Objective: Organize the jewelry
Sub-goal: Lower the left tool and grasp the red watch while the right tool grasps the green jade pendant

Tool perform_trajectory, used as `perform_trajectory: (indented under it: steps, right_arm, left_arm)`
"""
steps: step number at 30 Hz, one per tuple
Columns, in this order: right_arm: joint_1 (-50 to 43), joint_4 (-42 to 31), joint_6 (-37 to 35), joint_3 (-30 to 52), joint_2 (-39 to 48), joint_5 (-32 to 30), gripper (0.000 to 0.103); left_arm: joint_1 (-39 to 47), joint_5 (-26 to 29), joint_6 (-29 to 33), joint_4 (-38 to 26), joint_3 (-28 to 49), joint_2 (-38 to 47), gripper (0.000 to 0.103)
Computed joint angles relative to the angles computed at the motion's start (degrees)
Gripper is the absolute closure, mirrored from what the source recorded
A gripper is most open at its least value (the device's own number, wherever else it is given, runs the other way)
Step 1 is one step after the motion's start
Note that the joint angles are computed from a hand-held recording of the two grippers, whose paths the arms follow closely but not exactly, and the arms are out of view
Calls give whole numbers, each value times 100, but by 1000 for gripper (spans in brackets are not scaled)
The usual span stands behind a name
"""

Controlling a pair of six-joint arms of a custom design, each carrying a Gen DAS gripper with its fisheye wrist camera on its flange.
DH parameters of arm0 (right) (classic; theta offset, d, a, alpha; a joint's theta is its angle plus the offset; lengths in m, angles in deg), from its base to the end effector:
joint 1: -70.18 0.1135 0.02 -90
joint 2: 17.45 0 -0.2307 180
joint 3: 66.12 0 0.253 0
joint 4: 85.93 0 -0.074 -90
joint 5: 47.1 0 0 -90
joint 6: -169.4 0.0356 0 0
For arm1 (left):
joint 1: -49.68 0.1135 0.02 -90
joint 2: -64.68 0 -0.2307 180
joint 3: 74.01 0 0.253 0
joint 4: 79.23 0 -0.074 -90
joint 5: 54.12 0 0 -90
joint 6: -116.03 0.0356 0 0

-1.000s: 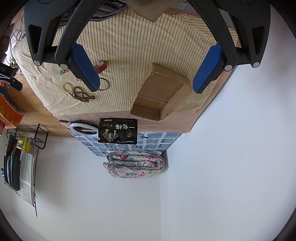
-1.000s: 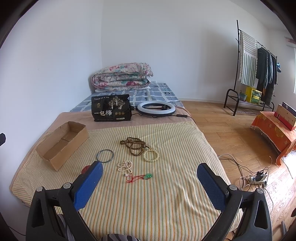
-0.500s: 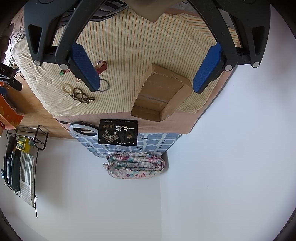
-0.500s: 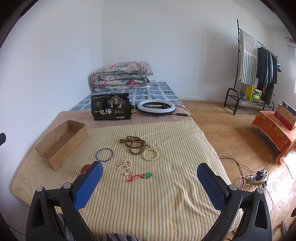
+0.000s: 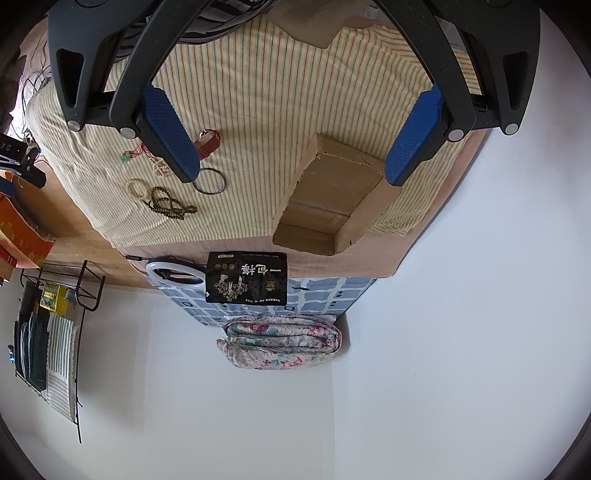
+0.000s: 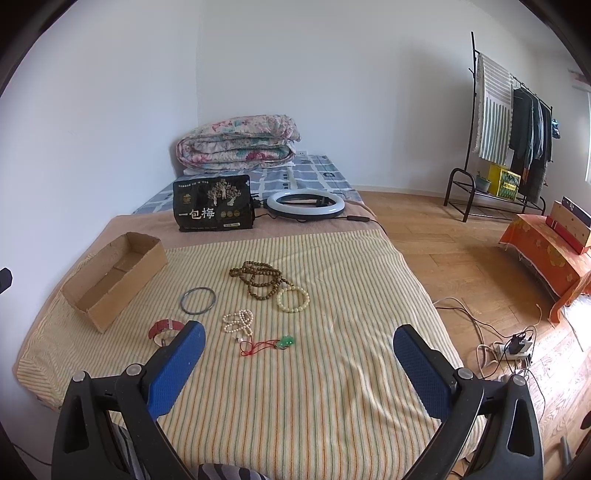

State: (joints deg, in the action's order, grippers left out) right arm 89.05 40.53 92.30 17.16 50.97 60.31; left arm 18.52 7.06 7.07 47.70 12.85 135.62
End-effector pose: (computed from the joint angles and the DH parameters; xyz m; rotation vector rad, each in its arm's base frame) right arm 0.2532 0.0753 0.3254 0.0471 2.2094 -0.0348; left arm 0.2415 -0.1260 0.3374 -0.0437 2.1283 0.0470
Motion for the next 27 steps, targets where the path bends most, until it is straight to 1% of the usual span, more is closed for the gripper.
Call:
perform_trajectory:
  steps: [2,9,12,16,19,22,27]
  right_arm:
    - [-57,15,-40,-8,48,-21,0]
    - [-281,140,-156,-124,264,-269,0]
    - [-410,242,-265,-201,386,-488,0]
    - [-647,465,-321,-365,538,-958,0]
    - [-747,542,-357,-392,701,-1067,0]
    - [-757,589,-452,-327,916,-1029,0]
    - [-787,693,-638,-191,1304,-1142,0]
  left_arm:
    - [46,124,48,84,-30,87,1]
    - [306,847,252,358,-56,402,1]
    - [375,1101,305,476,-35,553,1]
    - [392,1330,434,621,-16,759,1]
    - [386,1503,570,756,8,946,1]
    - [422,1726,670,812,139,1255,9]
    - [493,2136,827,875,432,1839,13]
